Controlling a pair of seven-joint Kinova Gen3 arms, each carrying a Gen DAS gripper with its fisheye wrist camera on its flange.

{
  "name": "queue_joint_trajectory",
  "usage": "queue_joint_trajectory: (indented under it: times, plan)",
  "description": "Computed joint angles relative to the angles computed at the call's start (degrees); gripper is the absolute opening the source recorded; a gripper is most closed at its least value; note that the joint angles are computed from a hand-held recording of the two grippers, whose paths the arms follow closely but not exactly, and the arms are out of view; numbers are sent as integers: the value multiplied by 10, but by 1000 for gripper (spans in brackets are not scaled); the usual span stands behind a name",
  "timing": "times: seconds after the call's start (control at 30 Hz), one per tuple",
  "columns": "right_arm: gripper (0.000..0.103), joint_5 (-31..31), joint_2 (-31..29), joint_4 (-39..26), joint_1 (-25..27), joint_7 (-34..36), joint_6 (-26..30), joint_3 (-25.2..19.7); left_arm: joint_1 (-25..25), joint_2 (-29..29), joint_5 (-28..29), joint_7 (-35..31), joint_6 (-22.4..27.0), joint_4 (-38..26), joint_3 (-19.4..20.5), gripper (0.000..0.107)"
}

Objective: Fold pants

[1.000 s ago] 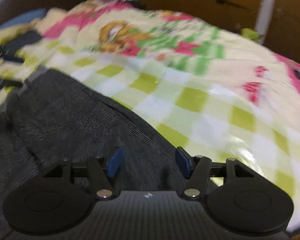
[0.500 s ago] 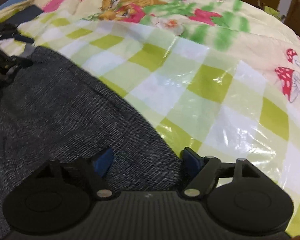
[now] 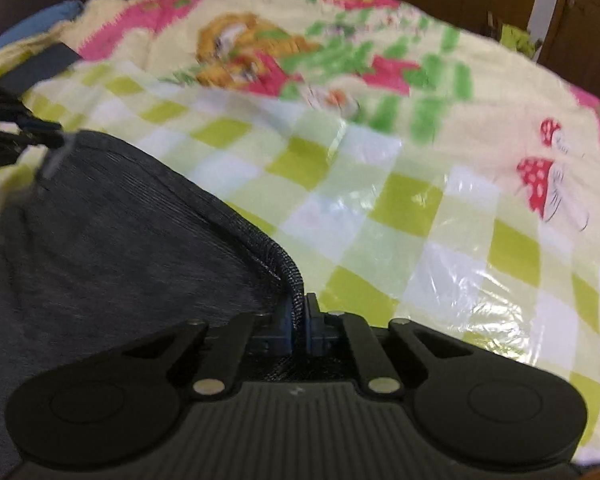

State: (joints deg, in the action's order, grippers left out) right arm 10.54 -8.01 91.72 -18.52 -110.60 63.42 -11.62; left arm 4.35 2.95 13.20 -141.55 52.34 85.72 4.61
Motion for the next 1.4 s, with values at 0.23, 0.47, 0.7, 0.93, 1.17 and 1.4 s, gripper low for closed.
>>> queue_joint_trajectory:
  times: [0.23, 0.47, 0.7, 0.93, 1.17, 1.4]
  plan:
    - [6, 41, -87, -32, -31, -104, 85, -106, -22, -83, 83, -82, 14, 60, -39, 22]
    - [2, 86, -110, -82, -102, -258, 220, -260, -11, -239, 119, -196, 95, 147, -145, 21]
    - [1, 62, -65, 11, -231, -418, 154, -256, -10, -299, 77, -183, 113, 221, -178, 21]
    - [13, 214, 38, -26, -228, -417, 261, -378, 15, -336, 71, -192, 33, 283, -192, 23]
    - [55, 369, 146, 4, -128, -336, 286, -545, 51, -313, 63, -205, 8, 300, -189, 25]
    - [53, 456, 222, 38, -170, -330, 317, -535, 65, -327, 81, -218, 27, 312, -196, 33]
